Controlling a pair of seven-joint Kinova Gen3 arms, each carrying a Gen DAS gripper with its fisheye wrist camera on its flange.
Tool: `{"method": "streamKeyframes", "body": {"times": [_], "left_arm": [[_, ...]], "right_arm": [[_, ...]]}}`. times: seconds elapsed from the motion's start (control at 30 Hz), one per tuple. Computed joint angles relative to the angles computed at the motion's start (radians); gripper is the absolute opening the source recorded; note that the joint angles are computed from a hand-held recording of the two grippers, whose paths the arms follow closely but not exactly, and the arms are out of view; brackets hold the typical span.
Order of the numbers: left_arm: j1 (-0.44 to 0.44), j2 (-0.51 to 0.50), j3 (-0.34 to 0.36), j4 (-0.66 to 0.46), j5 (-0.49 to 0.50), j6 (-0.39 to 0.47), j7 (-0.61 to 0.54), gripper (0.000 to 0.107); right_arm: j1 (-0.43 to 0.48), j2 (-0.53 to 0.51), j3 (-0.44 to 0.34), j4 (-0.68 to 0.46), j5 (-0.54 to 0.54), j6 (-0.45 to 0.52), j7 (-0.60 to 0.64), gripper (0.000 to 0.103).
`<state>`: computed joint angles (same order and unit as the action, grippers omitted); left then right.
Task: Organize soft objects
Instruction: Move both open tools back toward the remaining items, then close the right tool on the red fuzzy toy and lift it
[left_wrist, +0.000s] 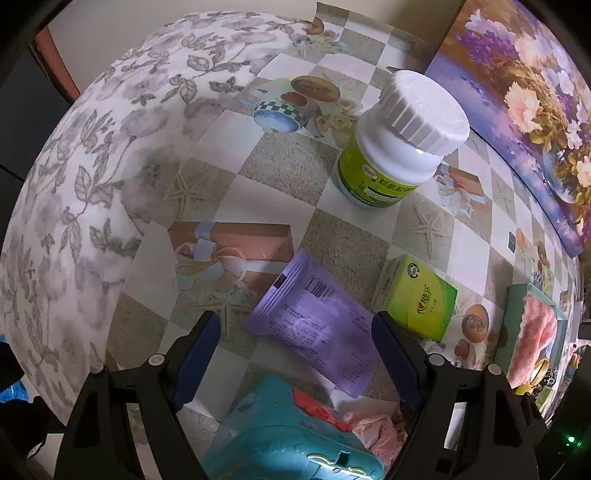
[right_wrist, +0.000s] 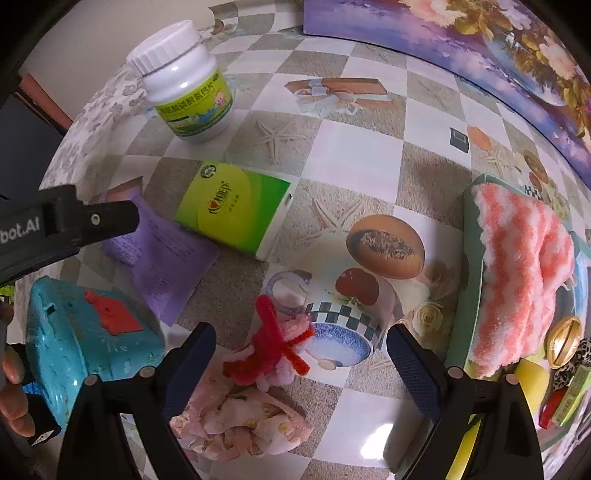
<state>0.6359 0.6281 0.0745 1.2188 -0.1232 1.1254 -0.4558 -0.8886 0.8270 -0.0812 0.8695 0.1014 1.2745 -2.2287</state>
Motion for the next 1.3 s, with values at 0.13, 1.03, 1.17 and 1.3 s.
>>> {"method": "streamKeyframes", "body": {"times": [0.13,1.03,1.17,1.3], "left_arm": [[-0.003,0.004,-0.002,0.002,0.0,0.0,0.0,0.084],[0.015,0.029,0.001,-0.042,0.0,0.046,0.012,0.084],[0.018,0.034,0.002,-0.04,0.006,0.038,0.016,0.084],[0.023,0.041,0.001,-0.046,0.009,0.043,0.022,0.084]], "right_arm": [[-0.002,0.014,-0.001,-0.017,-0.001,0.013,0.005,0.093],[0.052,-0.037,-0.021,0.099,-0.028,-0.059,0.045,0.036],[0.057,-0.045,-0.02,0.11,-0.028,-0.067,0.053,0.036],[0.063,-0.059,-0.02,0.128,-0.031,-0.077,0.054,0.036]]}}
